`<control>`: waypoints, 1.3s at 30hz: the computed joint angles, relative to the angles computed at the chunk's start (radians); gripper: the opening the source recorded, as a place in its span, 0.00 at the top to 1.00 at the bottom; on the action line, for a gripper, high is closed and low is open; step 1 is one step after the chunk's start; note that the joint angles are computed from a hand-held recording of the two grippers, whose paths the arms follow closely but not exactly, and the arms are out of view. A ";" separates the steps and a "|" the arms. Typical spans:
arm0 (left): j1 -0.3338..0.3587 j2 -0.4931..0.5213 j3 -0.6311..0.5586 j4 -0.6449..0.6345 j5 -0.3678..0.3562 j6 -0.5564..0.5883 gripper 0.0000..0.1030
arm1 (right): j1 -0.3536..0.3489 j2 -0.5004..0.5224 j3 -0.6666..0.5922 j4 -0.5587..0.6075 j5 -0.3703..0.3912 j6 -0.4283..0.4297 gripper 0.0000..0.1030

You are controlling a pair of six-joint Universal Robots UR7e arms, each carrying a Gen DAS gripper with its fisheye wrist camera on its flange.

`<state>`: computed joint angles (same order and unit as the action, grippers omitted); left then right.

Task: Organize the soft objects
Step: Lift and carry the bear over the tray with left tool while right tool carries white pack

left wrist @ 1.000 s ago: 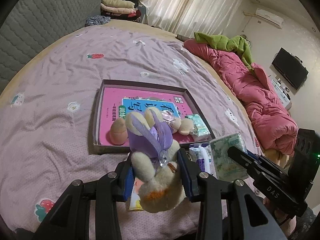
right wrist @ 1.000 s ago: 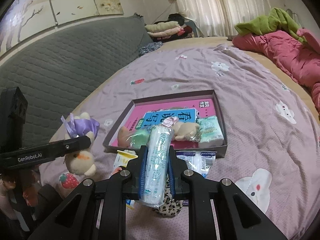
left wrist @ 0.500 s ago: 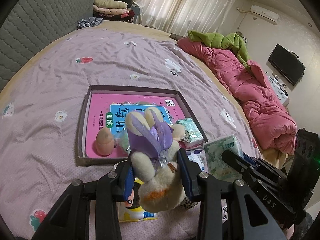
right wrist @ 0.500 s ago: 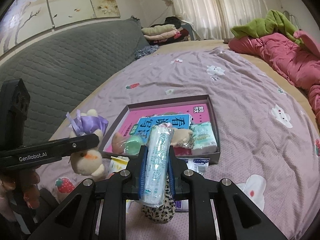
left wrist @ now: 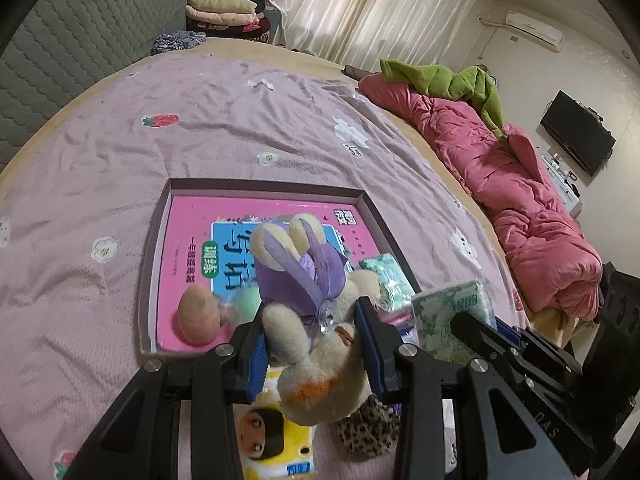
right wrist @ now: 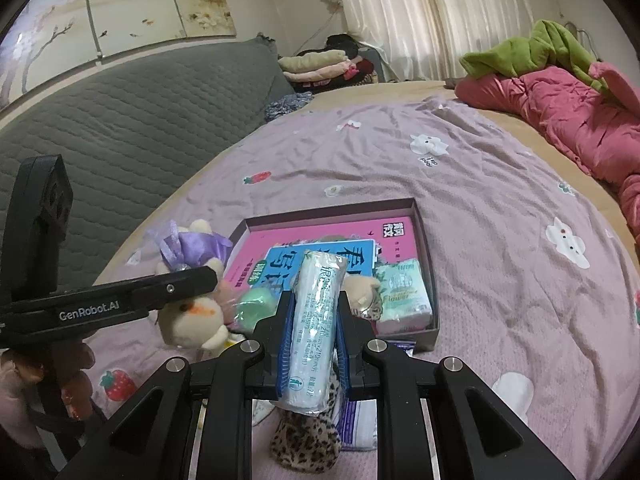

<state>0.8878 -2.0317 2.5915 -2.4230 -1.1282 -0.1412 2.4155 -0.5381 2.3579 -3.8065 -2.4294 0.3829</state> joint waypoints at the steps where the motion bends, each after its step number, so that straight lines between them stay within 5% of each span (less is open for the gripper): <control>1: 0.007 0.019 -0.001 -0.019 -0.001 0.007 0.61 | -0.007 0.001 0.001 -0.011 0.003 -0.009 0.82; 21: 0.117 0.392 -0.026 -0.360 -0.059 0.155 0.61 | -0.137 0.048 -0.038 -0.111 0.060 -0.144 0.81; 39: 0.234 0.450 -0.045 -0.404 -0.093 0.244 0.61 | -0.215 0.102 -0.100 -0.148 0.134 -0.249 0.81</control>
<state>1.1213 -1.5818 2.5469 -2.8274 -1.2217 0.1025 2.2008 -0.4366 2.2575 -3.9548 -2.2957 0.1343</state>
